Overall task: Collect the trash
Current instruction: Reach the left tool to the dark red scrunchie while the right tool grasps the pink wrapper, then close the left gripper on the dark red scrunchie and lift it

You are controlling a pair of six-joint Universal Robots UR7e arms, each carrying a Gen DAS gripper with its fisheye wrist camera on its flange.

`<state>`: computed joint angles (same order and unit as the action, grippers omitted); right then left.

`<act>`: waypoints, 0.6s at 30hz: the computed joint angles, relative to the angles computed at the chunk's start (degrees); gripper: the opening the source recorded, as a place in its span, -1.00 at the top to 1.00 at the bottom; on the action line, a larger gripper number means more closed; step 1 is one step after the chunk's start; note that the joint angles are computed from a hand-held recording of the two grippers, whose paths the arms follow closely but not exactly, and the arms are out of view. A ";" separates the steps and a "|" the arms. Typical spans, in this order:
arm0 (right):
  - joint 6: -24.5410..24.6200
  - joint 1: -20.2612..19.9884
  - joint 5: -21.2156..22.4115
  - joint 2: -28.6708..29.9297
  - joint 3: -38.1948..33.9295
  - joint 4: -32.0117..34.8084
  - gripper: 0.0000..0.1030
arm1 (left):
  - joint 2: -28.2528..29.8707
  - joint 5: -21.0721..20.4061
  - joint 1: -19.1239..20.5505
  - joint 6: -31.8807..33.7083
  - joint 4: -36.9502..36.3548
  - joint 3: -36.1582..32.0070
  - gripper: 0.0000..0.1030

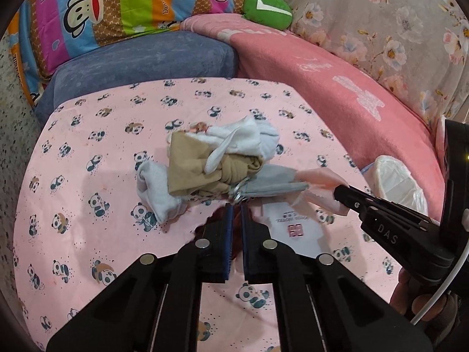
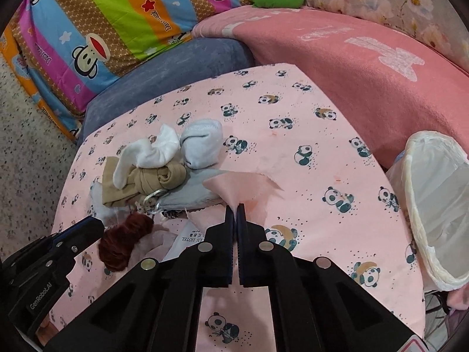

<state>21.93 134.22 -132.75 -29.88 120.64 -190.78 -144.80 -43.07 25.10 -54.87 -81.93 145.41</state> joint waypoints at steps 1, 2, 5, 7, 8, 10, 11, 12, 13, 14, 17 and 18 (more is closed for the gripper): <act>0.00 0.27 -0.13 -0.38 0.27 -0.31 0.93 | -0.04 0.07 -1.05 -1.04 0.89 -0.38 0.90; 0.14 0.81 -0.37 -1.19 0.81 -0.80 0.93 | -0.14 0.18 -2.41 -2.12 2.05 -0.77 0.90; 0.62 1.85 -1.13 -3.39 2.26 -1.49 0.93 | 0.27 0.62 -6.08 -4.97 5.26 -1.83 0.90; 0.96 2.41 -1.84 -4.47 3.03 -1.83 0.93 | 0.34 0.56 -7.28 -5.90 5.99 -2.24 0.89; 1.27 2.86 -2.43 -5.17 3.54 -1.83 0.93 | 0.00 0.00 -7.53 -5.69 5.91 -2.47 0.89; 1.90 3.53 -3.17 -6.15 4.25 -1.42 0.93 | -0.56 -0.24 -8.21 -6.94 7.79 -2.76 0.86; 2.36 3.94 -3.52 -6.77 4.89 -1.28 0.93 | -0.85 -0.52 -8.11 -7.21 9.01 -2.85 0.86; 2.64 4.13 -3.61 -7.13 5.34 -1.36 0.93 | -1.18 -0.93 -7.77 -7.68 10.58 -2.93 0.77; 3.05 4.33 -3.67 -7.46 5.75 -1.34 0.93 | -1.57 -1.14 -7.58 -8.03 11.55 -2.90 0.69; 3.87 4.64 -3.87 -7.91 6.28 -0.96 0.93 | -2.36 -1.25 -7.26 -8.45 12.77 -2.67 0.50; 4.39 5.08 -3.82 -8.38 7.04 -1.06 0.93 | -5.55 -1.09 -7.79 -10.41 17.01 -1.86 -0.17; 4.55 5.19 -3.73 -8.41 7.17 -1.05 0.93 | -6.29 -0.87 -8.40 -11.48 19.04 -1.68 -0.28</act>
